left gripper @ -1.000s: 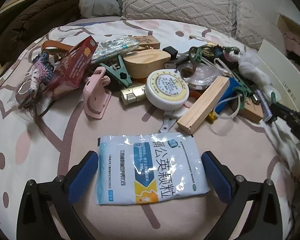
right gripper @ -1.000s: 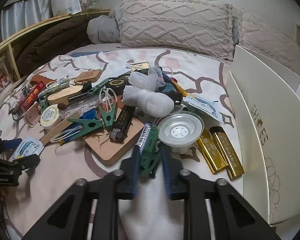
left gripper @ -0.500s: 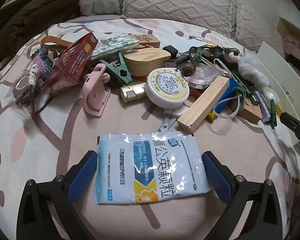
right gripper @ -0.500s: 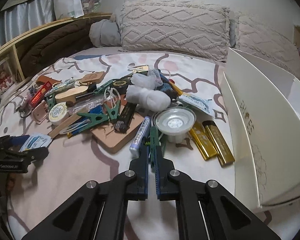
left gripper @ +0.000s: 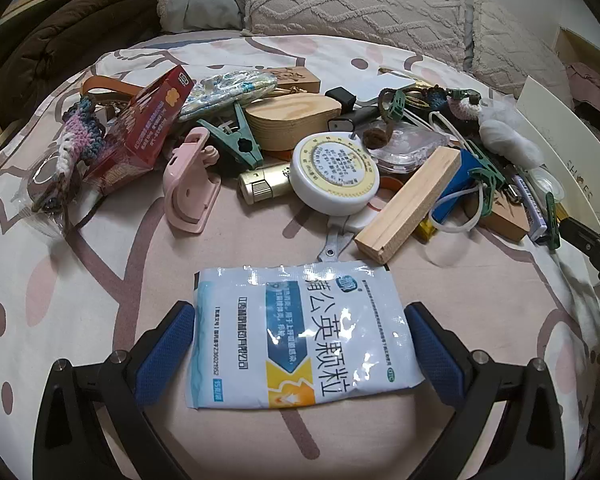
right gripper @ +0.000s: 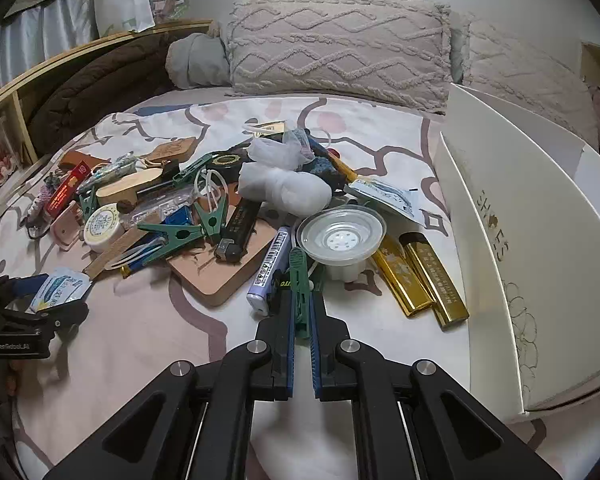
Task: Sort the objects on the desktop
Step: 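Close the right gripper on the green clothes clip, then close the left gripper on the white medicine packet while the right lifts the green clip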
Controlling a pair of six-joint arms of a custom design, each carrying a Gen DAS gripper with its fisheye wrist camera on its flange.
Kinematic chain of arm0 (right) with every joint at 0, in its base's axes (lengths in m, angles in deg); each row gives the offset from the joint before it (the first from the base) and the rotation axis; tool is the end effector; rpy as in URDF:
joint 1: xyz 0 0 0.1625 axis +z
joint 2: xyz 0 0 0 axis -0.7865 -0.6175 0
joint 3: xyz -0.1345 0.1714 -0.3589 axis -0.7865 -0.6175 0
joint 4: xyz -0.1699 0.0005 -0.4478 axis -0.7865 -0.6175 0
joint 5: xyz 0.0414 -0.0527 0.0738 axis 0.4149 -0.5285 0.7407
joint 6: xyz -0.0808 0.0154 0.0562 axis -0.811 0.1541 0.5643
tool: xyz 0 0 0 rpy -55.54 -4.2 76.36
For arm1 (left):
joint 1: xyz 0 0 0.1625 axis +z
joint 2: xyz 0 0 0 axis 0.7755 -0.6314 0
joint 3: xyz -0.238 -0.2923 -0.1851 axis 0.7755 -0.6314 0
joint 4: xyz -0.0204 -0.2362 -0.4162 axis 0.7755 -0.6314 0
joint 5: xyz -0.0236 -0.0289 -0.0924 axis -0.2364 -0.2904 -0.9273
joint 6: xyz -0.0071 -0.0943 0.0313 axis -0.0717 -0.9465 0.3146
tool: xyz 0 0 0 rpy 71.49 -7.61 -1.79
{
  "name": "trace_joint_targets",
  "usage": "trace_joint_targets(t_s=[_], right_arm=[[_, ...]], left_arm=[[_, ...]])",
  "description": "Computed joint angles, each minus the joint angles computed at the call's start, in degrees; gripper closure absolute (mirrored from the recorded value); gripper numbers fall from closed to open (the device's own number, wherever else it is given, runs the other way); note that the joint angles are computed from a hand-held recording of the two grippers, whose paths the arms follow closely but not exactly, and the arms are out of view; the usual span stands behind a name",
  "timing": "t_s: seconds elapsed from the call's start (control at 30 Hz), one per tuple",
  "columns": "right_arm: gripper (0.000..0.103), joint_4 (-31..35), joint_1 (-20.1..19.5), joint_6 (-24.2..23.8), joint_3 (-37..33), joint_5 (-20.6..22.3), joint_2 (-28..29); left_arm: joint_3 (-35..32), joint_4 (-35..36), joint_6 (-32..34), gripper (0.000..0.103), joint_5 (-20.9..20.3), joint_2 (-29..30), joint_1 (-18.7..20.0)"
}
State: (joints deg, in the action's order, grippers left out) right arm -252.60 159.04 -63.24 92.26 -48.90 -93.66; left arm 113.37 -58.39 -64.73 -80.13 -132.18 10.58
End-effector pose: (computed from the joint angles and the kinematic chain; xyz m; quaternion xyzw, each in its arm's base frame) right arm 0.2759 -0.5345 -0.0841 0.4496 -0.8538 0.1899 0.1811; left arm 0.0500 -0.3785 0.2129 -0.1580 0.8170 -0.3809 0.4030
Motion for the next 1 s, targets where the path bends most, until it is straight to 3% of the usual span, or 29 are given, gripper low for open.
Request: trace_joint_targets(t_s=[0.6,0.73,0.8,0.83,0.87,1.0], right_arm=[[0.096,-1.57,-0.15,-0.13,0.25,-0.04,-0.33],[0.094,-2.53,0.08,-1.36,0.62,0.15,-0.46],[0.059,-2.69,0.07,-1.43,0.65,0.17,-0.56],[0.010,-2.61,0.14,-1.35,0.59,-0.22,-0.54],[0.000,-3.91,0.29,-1.63,0.71,-0.83,-0.29],[0.000,-6.21,0.51,-3.10,0.46,-0.64,0.54]], left_arm=[[1.38,-7.81,5.13,0.007,-1.11,0.30,-0.72],[2.00,-14.39,10.49,0.013,-2.61,1.41,-1.13],[2.24,-18.45,14.48,0.019,-4.13,2.34,-1.43],[2.23,-19.05,15.33,0.020,-4.58,2.58,-1.57],[2.24,-20.01,16.55,0.020,-5.29,2.94,-1.71],[2.33,-21.04,18.20,0.022,-6.67,3.28,-2.15]])
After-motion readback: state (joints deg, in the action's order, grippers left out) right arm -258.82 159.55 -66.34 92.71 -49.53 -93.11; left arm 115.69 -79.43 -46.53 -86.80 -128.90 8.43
